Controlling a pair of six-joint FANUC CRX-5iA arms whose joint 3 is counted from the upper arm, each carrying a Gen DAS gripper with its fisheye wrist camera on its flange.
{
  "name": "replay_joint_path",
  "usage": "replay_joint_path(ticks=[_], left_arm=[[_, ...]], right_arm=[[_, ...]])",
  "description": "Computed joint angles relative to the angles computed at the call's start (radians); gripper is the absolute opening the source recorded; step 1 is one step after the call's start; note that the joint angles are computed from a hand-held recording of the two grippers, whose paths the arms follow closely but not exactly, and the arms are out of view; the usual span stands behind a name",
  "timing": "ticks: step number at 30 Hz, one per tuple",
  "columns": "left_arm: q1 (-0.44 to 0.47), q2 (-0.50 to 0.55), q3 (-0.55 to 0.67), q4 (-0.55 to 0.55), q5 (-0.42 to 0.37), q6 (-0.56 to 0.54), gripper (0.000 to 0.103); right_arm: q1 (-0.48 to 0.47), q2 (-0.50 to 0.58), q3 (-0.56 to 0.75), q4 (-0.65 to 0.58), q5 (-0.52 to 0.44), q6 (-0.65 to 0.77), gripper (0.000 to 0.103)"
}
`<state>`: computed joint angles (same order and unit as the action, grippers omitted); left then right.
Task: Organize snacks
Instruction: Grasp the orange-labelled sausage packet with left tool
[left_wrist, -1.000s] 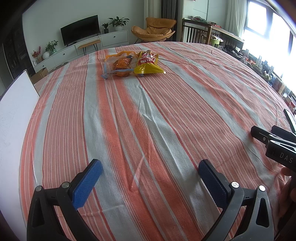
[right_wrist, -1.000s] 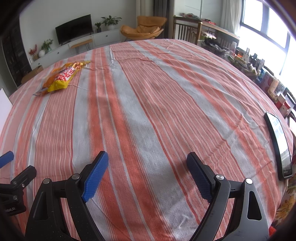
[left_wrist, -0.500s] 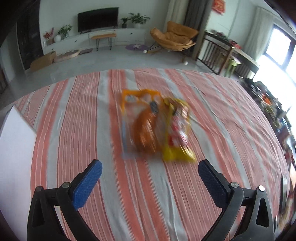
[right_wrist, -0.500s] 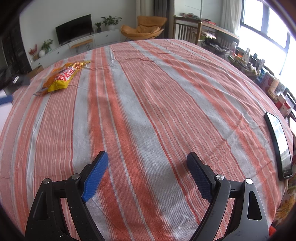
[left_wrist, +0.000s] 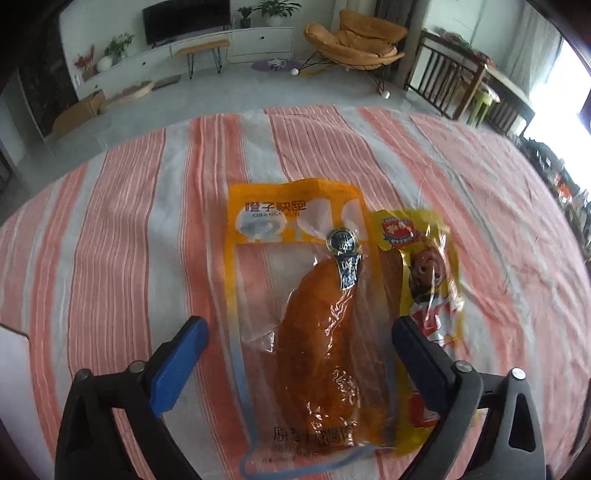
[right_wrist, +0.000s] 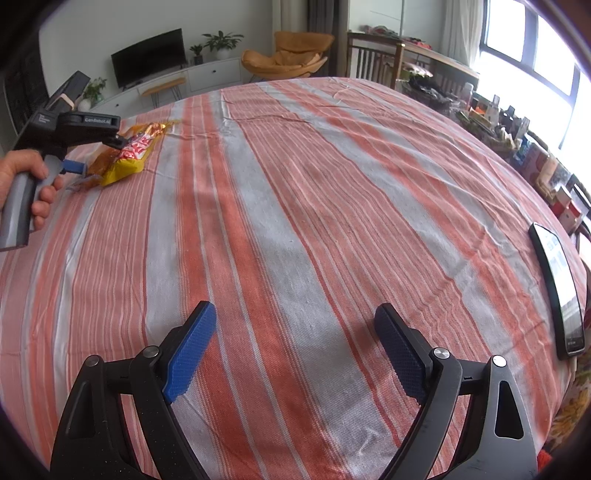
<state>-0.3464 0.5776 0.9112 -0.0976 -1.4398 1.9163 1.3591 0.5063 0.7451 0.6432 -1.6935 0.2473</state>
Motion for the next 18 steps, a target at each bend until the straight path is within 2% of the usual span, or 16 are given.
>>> replay_joint_path(ticks=[1, 6, 7, 8, 11, 15, 18], left_arm=[[-0.014, 0.020, 0.037, -0.033, -0.033, -0.030, 0.103], [-0.019, -0.016, -0.023, -0.054, 0.021, -0.013, 0.103], [-0.019, -0.026, -0.039, -0.056, 0.032, -0.006, 0.098], [-0.025, -0.046, -0.065, -0.065, 0.058, -0.003, 0.081], [-0.038, -0.083, -0.107, -0.085, 0.073, 0.000, 0.067], [-0.043, -0.221, -0.289, -0.101, 0.128, 0.072, 0.062], [-0.094, -0.352, -0.431, -0.197, 0.112, 0.147, 0.062]], right_arm=[[0.000, 0.000, 0.000, 0.000, 0.000, 0.001, 0.090], [0.000, 0.000, 0.000, -0.001, 0.001, 0.001, 0.090], [0.000, 0.000, -0.001, -0.001, 0.001, 0.000, 0.090], [0.000, 0.000, 0.000, -0.001, 0.000, 0.001, 0.090], [0.000, 0.000, 0.000, -0.001, 0.000, 0.001, 0.090], [0.000, 0.000, 0.002, -0.001, -0.001, 0.002, 0.090], [0.000, 0.000, 0.002, -0.002, -0.001, 0.001, 0.090]])
